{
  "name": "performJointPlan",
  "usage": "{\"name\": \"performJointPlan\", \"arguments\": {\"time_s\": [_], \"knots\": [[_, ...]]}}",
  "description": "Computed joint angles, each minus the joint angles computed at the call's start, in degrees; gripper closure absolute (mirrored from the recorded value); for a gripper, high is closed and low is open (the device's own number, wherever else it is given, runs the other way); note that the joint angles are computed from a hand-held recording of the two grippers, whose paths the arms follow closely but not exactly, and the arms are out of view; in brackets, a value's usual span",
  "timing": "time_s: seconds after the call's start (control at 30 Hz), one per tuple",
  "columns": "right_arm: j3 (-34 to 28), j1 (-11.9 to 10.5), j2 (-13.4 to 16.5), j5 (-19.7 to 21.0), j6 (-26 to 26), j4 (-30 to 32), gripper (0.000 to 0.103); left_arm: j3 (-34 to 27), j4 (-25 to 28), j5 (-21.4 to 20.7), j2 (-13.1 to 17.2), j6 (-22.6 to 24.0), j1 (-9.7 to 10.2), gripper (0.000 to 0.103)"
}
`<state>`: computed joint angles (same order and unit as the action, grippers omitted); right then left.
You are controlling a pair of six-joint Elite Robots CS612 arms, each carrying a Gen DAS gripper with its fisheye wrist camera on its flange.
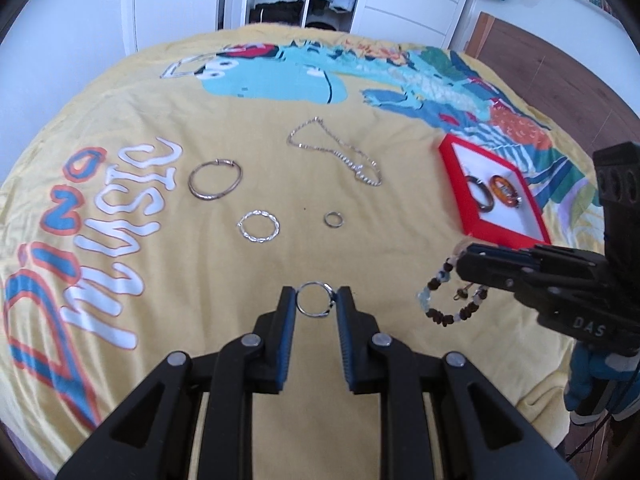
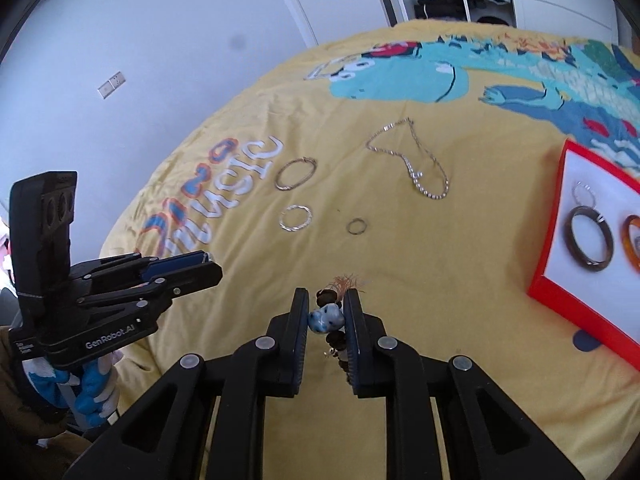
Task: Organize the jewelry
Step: 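Carry the silver ring and beaded bracelet over the red box with both tools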
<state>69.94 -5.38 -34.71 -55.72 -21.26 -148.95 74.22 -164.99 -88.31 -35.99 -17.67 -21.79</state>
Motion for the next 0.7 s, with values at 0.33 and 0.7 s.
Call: {"name": "performJointPlan", "arguments": {"time_s": [0.33, 0.7], "knots": [[9.6, -0.6, -6.8, -0.1, 0.4, -9.7, 0.086, 7.7, -7.3, 1.1, -5.1, 0.2, -1.18, 0.084], [14.5, -2.4, -9.3, -0.3, 2.1, -14.9, 0.086, 9.6, -8.1, 1.3, -6.7, 1.8, -2.99, 0.084]]}}
